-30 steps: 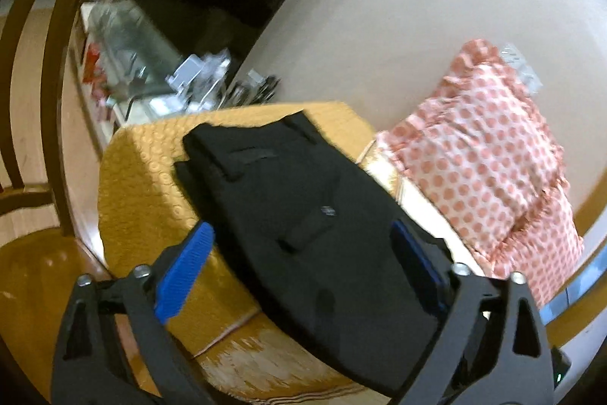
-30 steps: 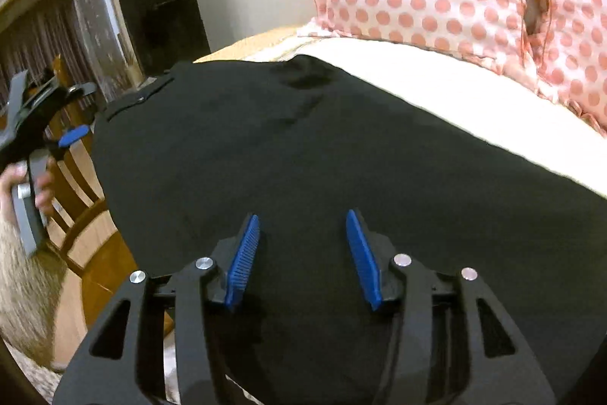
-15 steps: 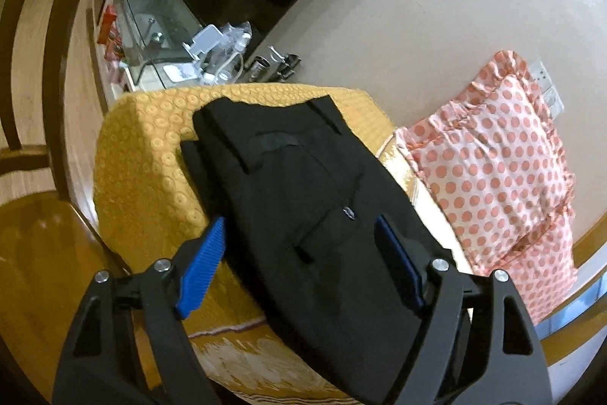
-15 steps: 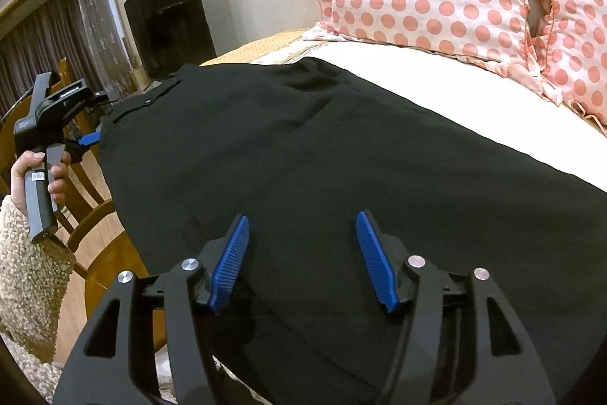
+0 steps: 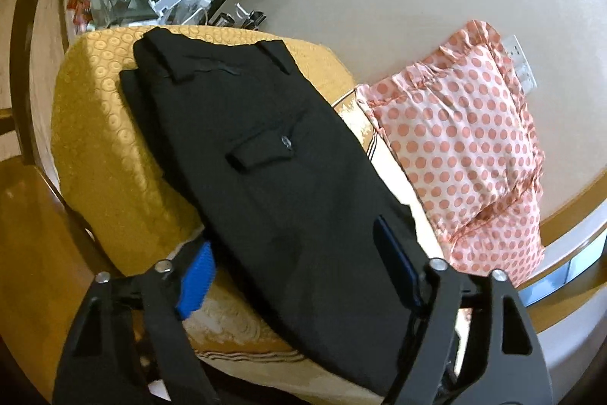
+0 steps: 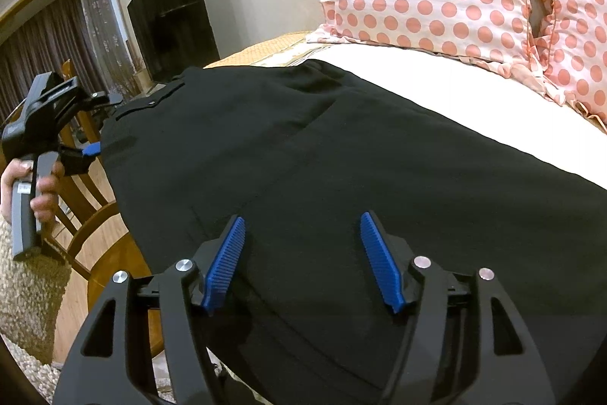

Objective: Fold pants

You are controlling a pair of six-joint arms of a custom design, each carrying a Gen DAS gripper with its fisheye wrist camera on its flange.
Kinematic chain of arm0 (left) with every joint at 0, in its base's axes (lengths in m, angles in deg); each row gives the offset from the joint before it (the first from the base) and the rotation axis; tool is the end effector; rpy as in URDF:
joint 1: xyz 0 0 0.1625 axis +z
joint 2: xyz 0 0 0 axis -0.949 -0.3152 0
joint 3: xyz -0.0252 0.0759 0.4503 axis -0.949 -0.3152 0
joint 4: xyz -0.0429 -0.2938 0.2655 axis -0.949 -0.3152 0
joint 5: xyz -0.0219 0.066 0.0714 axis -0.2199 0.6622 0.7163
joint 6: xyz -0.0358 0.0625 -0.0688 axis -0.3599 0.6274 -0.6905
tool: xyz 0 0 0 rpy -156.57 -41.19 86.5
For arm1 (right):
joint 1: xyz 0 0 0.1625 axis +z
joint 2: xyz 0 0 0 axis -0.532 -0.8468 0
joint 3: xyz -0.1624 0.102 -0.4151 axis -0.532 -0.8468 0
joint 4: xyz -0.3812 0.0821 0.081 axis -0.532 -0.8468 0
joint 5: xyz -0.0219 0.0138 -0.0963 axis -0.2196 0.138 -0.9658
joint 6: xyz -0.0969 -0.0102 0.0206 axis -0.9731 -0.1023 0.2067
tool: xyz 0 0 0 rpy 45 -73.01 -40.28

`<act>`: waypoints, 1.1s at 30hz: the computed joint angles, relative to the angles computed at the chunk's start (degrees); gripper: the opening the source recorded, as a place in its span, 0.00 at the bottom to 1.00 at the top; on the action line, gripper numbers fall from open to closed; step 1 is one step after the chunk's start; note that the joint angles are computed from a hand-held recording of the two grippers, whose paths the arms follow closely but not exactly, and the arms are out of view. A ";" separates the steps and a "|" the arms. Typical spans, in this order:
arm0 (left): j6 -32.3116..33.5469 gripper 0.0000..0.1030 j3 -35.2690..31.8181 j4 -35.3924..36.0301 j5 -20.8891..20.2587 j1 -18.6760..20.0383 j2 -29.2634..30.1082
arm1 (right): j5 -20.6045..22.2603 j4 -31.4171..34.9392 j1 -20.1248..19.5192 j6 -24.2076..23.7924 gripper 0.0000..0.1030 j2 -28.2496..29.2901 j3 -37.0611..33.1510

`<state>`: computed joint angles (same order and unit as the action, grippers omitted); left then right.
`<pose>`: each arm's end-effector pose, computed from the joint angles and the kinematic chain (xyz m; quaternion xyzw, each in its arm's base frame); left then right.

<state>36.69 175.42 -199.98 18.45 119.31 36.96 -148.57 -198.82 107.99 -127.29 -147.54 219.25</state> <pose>-0.2377 -0.5256 0.0884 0.0218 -0.9341 0.3563 0.0073 0.0236 -0.4105 0.3111 0.1812 -0.8789 0.3697 0.2407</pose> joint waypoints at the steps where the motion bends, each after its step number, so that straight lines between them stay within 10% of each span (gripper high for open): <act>1: -0.02 0.71 -0.56 -0.34 -0.93 0.63 0.03 | 0.21 0.03 -0.11 0.10 0.64 -0.02 0.01; 9: -3.50 0.63 -1.99 1.25 -1.94 3.03 -0.28 | 0.35 -2.69 -0.14 -0.90 0.64 0.91 0.75; 13: -2.89 0.26 -2.61 4.03 4.26 1.66 0.47 | 1.30 -1.94 -0.67 -1.31 0.64 -0.21 1.29; 17: -1.56 0.15 -3.21 5.16 6.89 0.81 0.82 | 6.47 0.79 -3.96 1.13 0.64 -4.64 2.36; 27: 15.25 0.12 -10.59 7.88 19.43 -9.70 4.93 | 18.29 0.91 -17.65 5.92 0.64 -19.98 6.63; 33: 35.26 0.13 -18.46 6.67 12.69 -19.05 13.24 | 28.40 2.41 -32.55 11.76 0.64 -30.42 8.97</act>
<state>71.95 156.96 -193.30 31.15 100.26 50.21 -120.17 -196.41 75.44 -115.53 -177.96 228.21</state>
